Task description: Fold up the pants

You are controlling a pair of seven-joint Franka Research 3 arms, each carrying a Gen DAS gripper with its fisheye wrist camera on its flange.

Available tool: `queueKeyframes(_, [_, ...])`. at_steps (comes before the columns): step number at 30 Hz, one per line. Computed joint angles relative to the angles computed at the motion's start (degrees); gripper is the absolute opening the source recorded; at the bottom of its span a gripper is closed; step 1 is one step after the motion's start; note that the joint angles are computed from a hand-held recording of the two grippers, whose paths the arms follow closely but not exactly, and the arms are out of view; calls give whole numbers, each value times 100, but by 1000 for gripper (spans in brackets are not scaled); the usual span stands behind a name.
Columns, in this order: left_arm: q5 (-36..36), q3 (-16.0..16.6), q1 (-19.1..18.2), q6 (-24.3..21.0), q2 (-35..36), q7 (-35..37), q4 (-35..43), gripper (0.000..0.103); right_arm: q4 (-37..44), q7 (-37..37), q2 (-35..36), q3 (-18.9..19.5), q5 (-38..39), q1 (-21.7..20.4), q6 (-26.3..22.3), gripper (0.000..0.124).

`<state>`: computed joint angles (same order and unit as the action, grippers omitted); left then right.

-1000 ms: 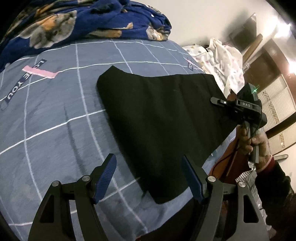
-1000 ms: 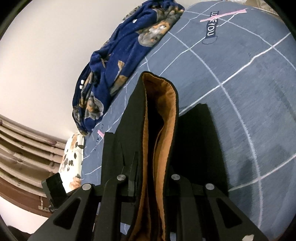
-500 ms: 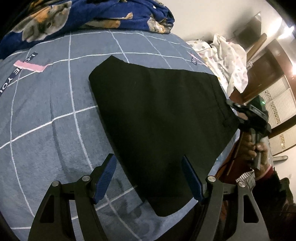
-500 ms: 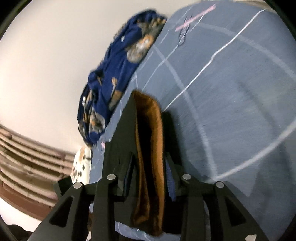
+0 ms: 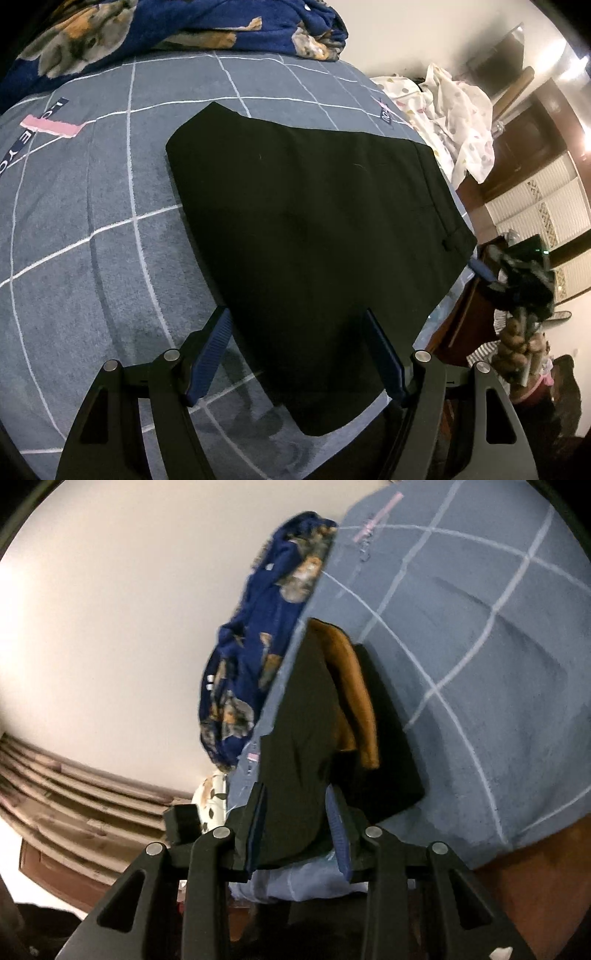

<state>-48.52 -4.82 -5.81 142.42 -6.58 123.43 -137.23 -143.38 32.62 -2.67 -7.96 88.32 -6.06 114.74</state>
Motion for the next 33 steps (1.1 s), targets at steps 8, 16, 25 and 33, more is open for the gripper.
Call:
queueKeyframes(8, [-27,13,-9,-46,-32,-7,-27,73,268,186,334,69,116,-29,196,36])
queueKeyframes(16, [51,19,-21,-105,-91,-119,-69,73,279,399,249,183,10,92,786,12])
queueKeyframes(25, [84,31,-49,-125,-104,-160,-70,73,-334,209,-546,-4,383,197,645,9])
queueKeyframes(33, [188,-13,-43,-95,23,-240,-19,73,-337,393,50,-64,402,3,417,6])
